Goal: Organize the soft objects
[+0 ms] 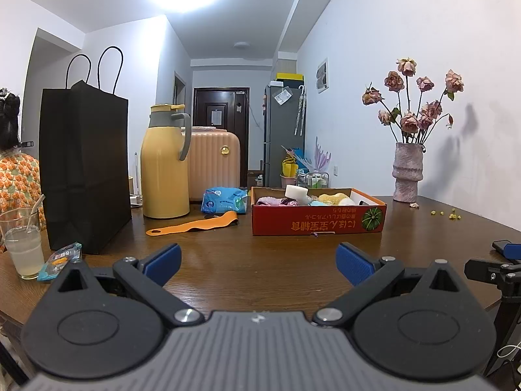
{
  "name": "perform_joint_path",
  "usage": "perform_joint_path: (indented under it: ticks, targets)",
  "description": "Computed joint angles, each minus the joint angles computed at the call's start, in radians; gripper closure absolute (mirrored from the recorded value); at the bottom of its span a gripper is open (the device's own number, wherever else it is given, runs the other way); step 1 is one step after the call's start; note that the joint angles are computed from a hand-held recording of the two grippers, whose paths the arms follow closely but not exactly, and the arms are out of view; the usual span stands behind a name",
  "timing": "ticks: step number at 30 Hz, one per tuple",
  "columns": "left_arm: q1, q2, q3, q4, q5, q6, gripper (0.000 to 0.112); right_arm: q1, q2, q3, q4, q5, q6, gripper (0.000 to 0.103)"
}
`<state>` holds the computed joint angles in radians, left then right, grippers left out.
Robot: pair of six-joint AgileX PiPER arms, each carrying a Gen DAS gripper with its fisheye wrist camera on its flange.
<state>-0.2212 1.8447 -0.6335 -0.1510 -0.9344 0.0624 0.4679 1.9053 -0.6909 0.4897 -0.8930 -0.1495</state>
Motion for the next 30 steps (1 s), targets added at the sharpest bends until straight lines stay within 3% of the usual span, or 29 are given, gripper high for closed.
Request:
perform_joint_path:
  ticks: [30]
  targets:
    - [-0.001, -0.01, 0.015, 0.016, -0.018, 0.002, 0.009, 0.004, 0.001, 0.002, 0.009, -0.017, -0.003, 0.0]
